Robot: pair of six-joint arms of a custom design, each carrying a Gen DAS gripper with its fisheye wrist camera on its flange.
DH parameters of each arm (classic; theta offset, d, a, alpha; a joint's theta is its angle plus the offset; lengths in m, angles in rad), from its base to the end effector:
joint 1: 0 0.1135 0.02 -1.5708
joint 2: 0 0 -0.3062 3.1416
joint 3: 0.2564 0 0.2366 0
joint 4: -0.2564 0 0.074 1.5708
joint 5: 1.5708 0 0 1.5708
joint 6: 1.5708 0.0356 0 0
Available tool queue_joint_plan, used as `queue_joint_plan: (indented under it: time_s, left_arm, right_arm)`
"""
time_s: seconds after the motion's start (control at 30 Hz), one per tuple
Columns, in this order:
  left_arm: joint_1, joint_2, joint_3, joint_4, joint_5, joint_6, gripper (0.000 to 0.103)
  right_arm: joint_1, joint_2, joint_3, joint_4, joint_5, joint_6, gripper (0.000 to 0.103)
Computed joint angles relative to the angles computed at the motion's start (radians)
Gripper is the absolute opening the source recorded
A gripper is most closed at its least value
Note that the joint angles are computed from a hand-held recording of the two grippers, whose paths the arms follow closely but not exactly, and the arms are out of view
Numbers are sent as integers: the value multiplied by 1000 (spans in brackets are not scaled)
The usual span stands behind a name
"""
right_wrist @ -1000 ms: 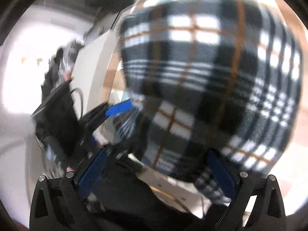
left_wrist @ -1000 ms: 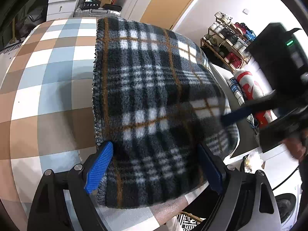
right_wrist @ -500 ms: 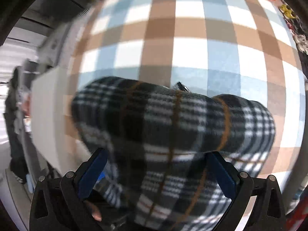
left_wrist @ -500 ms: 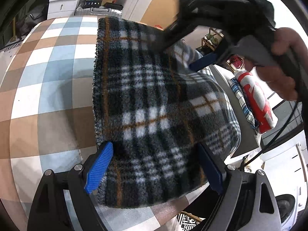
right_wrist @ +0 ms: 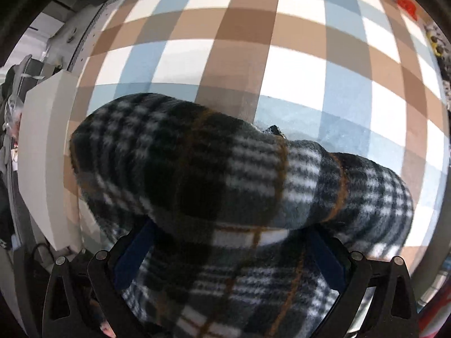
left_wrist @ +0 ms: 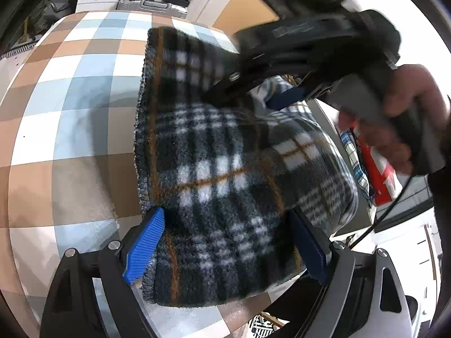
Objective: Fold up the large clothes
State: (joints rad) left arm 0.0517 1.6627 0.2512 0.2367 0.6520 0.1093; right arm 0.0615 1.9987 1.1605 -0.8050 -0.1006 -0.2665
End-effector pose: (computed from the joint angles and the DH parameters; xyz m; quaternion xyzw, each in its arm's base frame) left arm 0.1840 -0.0121 0.1076 0.0897 0.9266 -0.2980 0.2110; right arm 0.3360 0.0243 0.1529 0.1612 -0.9850 -0.0537 0.0308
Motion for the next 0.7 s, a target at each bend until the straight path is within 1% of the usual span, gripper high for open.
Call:
queue_joint_plan:
  time_s: [0.03,0.07,0.13,0.2,0.27,0.33,0.4,0.43,0.5,0.57,0.7]
  left_arm:
    - [-1,-4,-4,3,-8,9,86]
    - [-17,-16,-15,16,-24,4,86]
    - [-36,-27,-18,22,-38,-12,86]
    - [-37,-25,-15,21,-34,-24,86]
    - [-45,-21,-17,31,-39,-34,86]
    - [-52,-25,-17,37,-45,-40,86]
    - [-50,-26,-15,35,-43,-41,86]
    - [-43,-23,-12,31,-38,-36,86]
    - [-40,-16,-5,29,-37,-36,86]
    - [-42,-16,5,20,-42,-36,86]
    - [-25,-6,18,3,-23,-38,86]
  right_arm:
    - [-12,-28,6,-51,-9,-34,103]
    - [-34,-63,12,-94,-41,-71,103]
    - [-98,-123,39,-178,-160,-138,103]
    - [-149,-170,53,-212,-288,-185,103]
    - [-156,-176,61,-229,-356,-207,103]
    - [-132,-158,63,-197,-365,-169,103]
    - [-101,-87,73,-163,-376,-121,103]
    - [-85,-62,61,-133,-364,-92,103]
    - [-44,13,86,-105,-346,-16,103]
    - [-44,46,60,-76,-320,2,103]
    - [-43,105,128,-112,-321,24,103]
